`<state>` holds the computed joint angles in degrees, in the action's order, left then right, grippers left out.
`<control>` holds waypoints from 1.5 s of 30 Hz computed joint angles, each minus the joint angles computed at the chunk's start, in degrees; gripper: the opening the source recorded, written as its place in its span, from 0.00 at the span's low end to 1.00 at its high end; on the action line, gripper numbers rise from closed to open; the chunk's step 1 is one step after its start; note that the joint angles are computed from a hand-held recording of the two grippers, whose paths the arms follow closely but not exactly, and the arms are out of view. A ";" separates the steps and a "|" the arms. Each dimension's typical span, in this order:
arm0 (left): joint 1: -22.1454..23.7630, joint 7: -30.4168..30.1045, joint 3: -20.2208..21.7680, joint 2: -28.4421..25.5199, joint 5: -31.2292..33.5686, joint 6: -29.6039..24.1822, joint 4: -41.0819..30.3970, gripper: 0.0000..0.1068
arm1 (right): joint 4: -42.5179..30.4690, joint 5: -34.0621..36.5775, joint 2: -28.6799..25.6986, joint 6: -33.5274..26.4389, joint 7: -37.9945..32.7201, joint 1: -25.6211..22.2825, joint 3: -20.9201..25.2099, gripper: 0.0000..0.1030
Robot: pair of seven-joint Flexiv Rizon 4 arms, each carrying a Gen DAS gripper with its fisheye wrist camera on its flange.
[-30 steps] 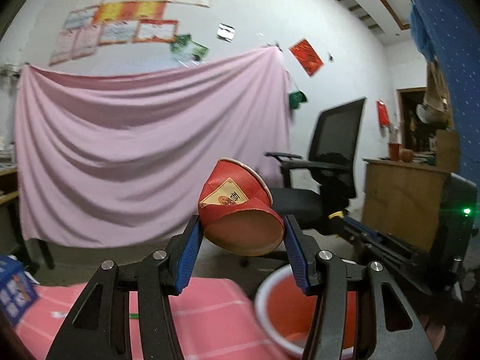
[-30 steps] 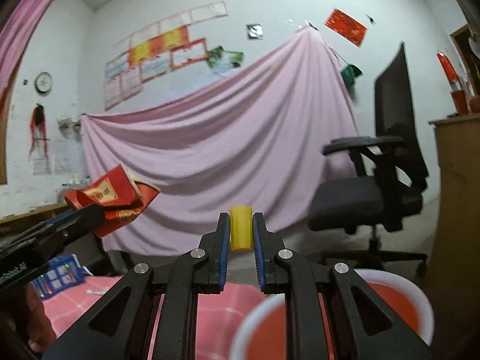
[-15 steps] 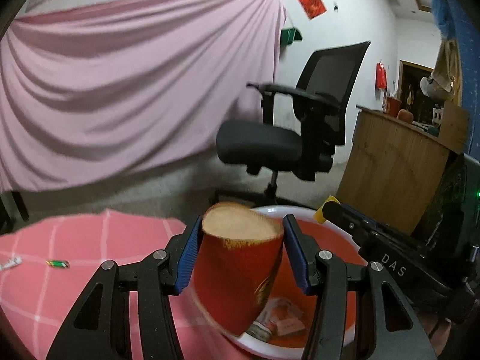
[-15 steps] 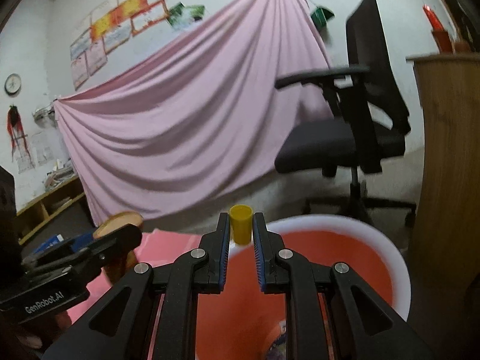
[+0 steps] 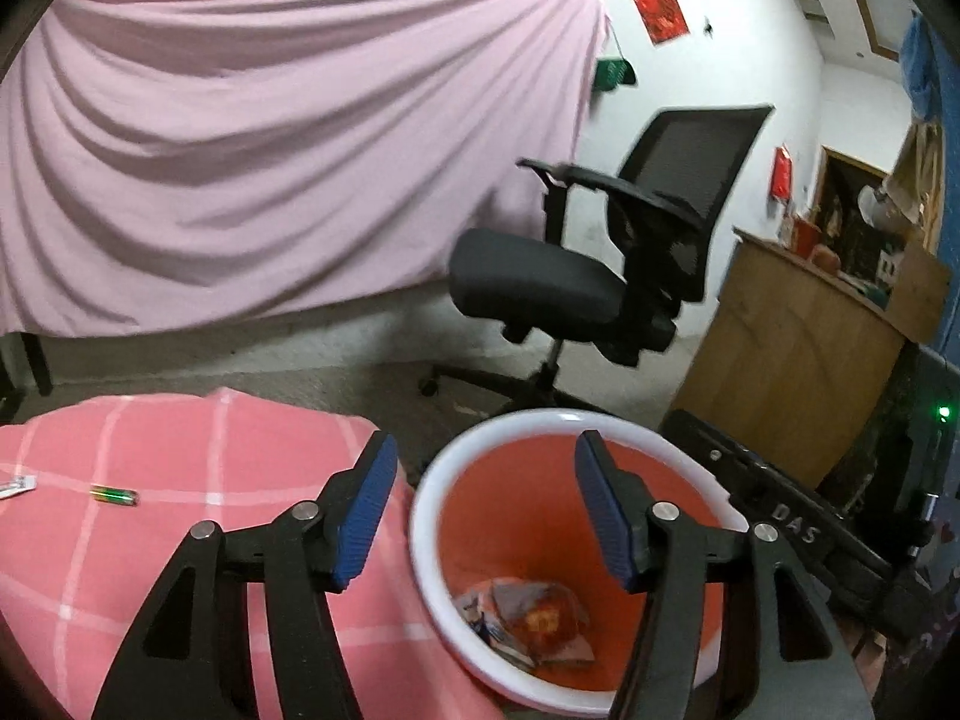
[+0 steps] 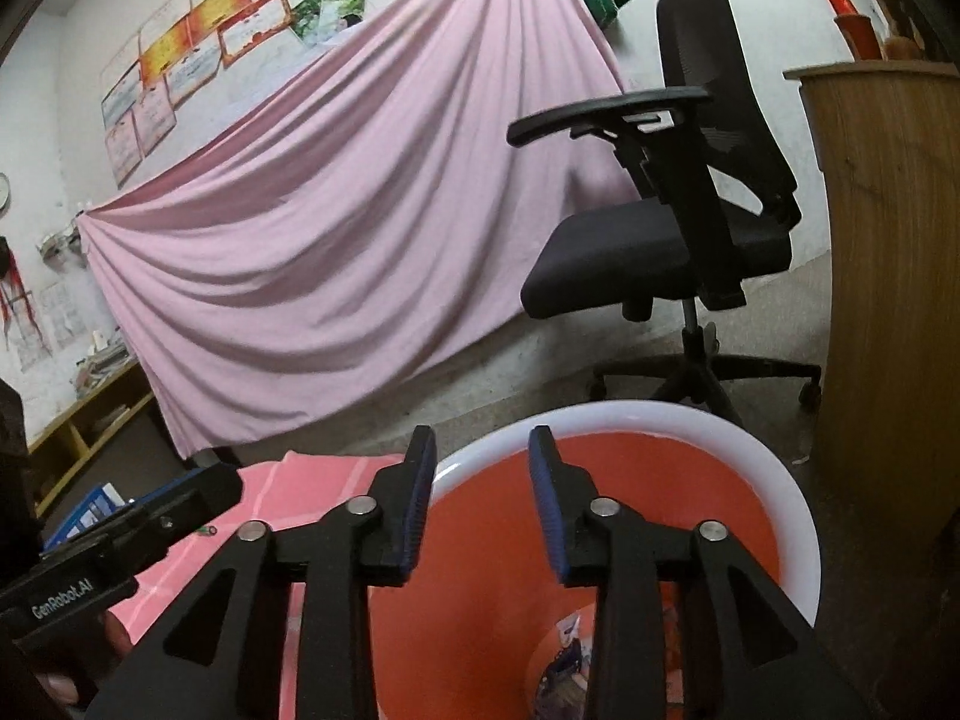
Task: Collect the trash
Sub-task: 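Move both tools back over the table toward the white tube and battery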
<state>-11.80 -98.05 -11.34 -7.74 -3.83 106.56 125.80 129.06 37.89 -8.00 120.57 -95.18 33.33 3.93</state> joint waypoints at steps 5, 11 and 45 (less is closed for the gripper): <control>-7.90 4.17 8.74 2.11 -6.94 4.34 3.15 0.55 | -0.71 -0.63 -0.66 6.11 0.64 -0.02 2.30 0.65; -10.65 13.57 9.95 5.18 -20.09 14.04 9.02 0.77 | -3.00 -1.08 -2.20 11.71 0.54 0.42 4.87 0.86; 13.80 -1.97 26.78 13.96 17.91 22.12 22.90 0.95 | -21.92 3.92 -14.41 12.77 -27.37 18.77 2.82 1.00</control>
<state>2.00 -100.02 15.44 6.23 14.07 128.68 148.70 107.14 41.80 -22.42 133.34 -122.55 52.10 6.74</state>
